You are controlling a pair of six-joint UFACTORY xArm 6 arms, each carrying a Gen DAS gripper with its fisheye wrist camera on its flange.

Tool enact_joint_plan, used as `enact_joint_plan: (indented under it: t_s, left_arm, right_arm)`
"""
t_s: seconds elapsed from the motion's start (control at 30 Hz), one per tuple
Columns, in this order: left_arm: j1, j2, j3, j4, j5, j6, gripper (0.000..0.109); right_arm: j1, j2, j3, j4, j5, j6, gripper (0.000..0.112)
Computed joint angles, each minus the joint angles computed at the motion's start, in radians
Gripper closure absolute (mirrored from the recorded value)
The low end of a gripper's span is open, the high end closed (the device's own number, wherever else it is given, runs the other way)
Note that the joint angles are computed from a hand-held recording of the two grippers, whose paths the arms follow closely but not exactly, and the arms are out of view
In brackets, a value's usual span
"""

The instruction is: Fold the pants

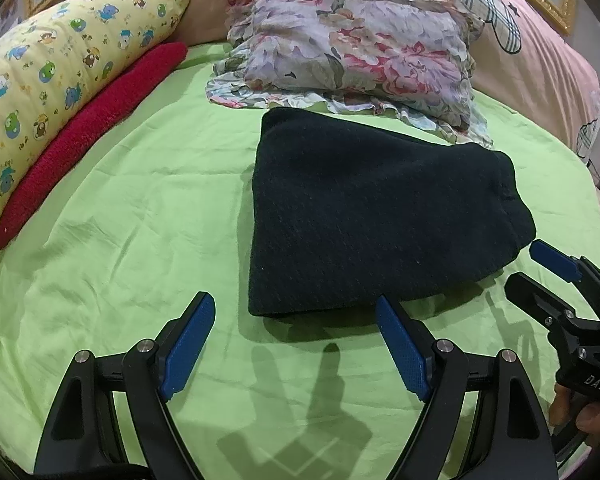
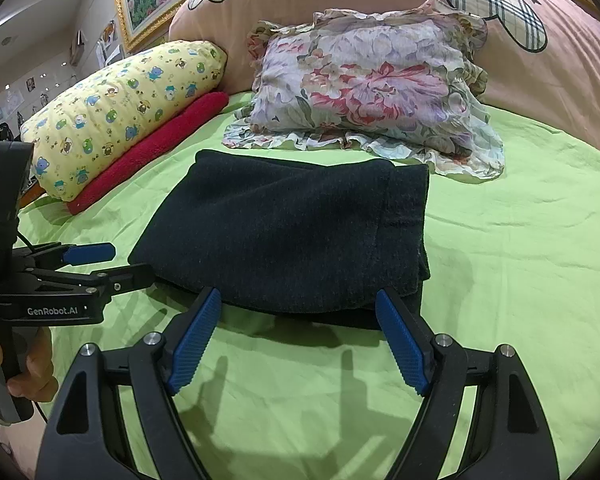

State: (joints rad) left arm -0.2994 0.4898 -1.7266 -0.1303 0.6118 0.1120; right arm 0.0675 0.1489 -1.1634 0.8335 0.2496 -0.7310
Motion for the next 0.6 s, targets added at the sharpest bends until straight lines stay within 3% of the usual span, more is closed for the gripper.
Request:
enact_joint_plan:
  t_s: [0.6]
  left_arm:
    - [-0.003, 0.027, -0.047, -0.030, 0.008, 0.045, 0.024]
  right_arm:
    - [-0.005, 0.009, -0.016, -0.004, -0.005, 0.009, 0.032]
